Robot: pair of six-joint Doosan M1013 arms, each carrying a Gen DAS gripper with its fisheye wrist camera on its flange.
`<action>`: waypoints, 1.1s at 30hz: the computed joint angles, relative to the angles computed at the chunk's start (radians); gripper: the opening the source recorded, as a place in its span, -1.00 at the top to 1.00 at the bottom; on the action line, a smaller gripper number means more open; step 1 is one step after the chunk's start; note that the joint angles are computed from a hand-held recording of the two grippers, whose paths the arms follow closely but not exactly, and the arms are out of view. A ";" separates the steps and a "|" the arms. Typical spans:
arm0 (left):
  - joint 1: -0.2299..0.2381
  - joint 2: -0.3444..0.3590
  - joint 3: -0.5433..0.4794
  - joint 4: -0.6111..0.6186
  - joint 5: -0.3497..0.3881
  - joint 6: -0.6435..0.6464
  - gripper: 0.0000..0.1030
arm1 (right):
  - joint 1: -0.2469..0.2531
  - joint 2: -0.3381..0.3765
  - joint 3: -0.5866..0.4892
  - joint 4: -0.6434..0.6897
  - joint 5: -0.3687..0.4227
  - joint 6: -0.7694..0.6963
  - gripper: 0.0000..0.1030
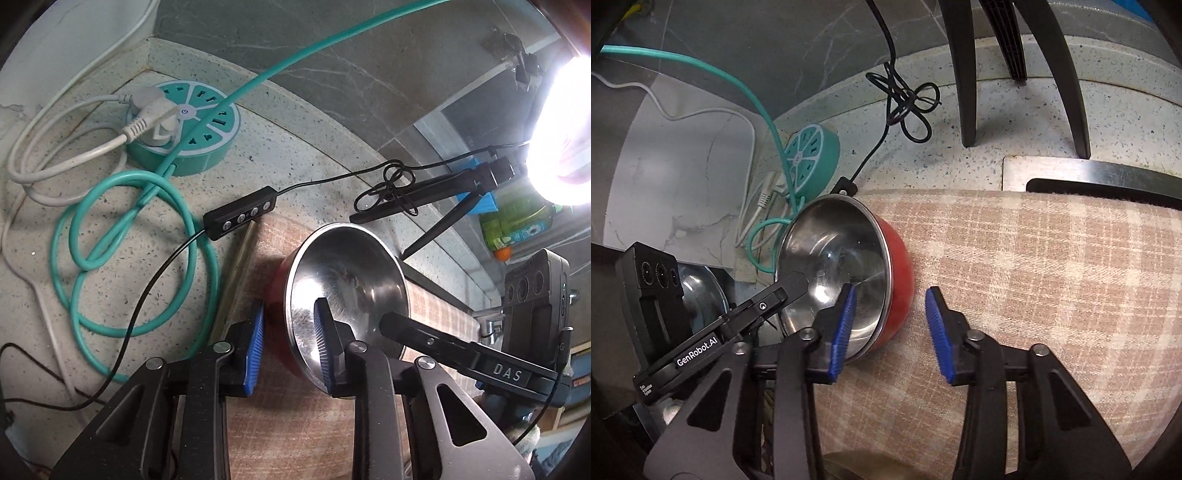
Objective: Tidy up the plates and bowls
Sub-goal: 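Move both tools to the red-exterior steel pot and close on its rim, then lift the red pot and carry it over the steel bowl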
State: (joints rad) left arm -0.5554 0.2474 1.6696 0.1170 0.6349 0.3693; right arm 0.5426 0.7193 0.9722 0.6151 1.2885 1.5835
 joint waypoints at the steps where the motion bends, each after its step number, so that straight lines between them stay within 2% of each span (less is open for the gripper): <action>1: 0.000 0.000 0.000 0.000 0.001 0.001 0.56 | 0.002 0.003 -0.002 0.000 0.005 0.005 0.51; 7: -0.001 0.002 -0.003 0.004 0.007 0.003 0.60 | 0.010 0.000 -0.001 -0.025 0.000 0.007 0.55; 16: -0.034 -0.016 -0.008 0.063 0.023 -0.030 0.60 | 0.008 -0.037 0.028 -0.037 -0.015 -0.024 0.55; 33: -0.135 -0.091 0.013 0.237 0.059 -0.180 0.60 | -0.012 -0.159 0.154 0.026 -0.043 -0.107 0.55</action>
